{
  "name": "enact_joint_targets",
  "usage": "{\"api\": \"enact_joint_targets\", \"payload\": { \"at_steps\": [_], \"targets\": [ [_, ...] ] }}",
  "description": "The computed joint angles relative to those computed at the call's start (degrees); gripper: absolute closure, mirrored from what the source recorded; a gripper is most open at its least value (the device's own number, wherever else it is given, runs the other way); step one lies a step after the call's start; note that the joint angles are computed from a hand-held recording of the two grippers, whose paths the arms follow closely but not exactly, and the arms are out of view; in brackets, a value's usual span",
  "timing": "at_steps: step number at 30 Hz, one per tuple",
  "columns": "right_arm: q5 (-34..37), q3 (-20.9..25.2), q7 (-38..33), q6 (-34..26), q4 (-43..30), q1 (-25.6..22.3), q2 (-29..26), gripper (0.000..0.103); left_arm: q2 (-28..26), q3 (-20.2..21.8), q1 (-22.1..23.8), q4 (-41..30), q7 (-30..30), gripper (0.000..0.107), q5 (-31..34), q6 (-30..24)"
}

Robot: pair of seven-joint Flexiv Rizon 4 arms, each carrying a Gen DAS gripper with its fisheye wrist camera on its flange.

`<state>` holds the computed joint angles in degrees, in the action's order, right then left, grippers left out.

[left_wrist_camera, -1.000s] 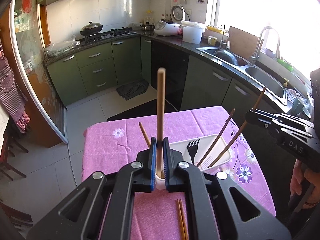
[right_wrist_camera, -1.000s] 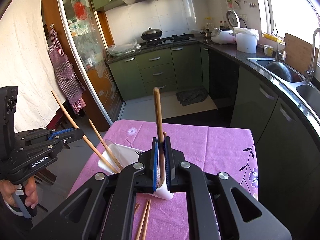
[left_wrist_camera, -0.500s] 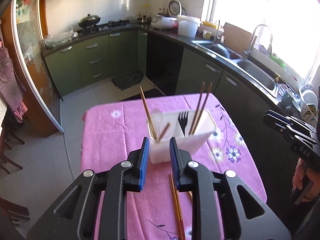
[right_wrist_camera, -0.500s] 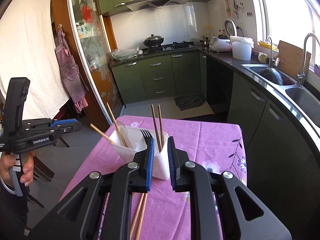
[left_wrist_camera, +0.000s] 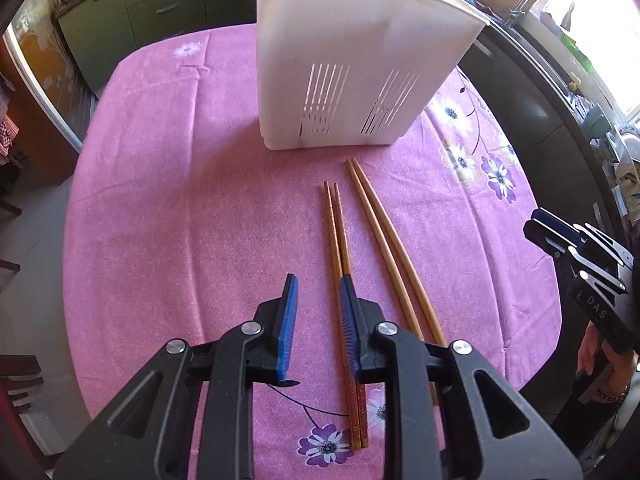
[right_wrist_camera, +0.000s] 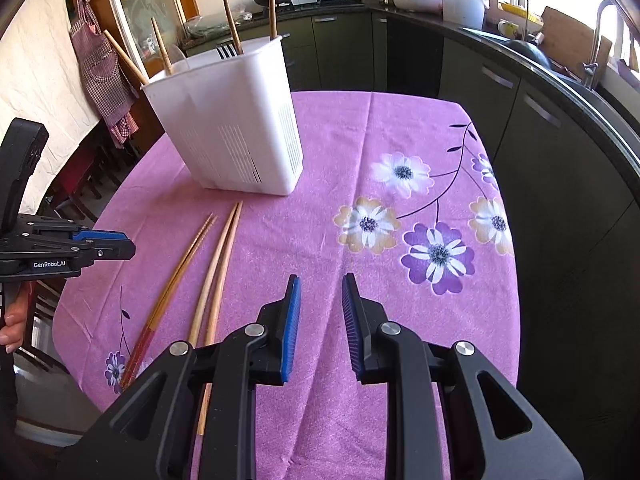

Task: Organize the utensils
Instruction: 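Grasp and lift a red-tipped chopstick with the left gripper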

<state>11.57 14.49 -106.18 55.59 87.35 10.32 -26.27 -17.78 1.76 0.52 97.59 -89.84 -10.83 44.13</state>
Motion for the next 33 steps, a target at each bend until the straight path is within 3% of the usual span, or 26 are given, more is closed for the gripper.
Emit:
{"api": "enact_joint_targets", "payload": {
  "at_steps": [20,29,33],
  "targets": [
    [3.2,0.9,-1.2,-4.6,-4.0,-0.5,-2.3,0.081,-8.1,0.5,-2.4,-9.2,-3.9,0.088,5.8,-6.4],
    [4.0,0.8,-1.7,-5.1,-3.8,-0.5,-2.1,0.079,-10.9,1.3,-4.4,-13.9,-6.8,0.092,10.2,-8.0],
    [4.0,0.7,-1.7,-5.0,-3.6,-0.4,-2.0,0.077,-11.3,1.4,-4.8,-14.5,-7.6,0.099,11.2,-7.8]
  ]
}}
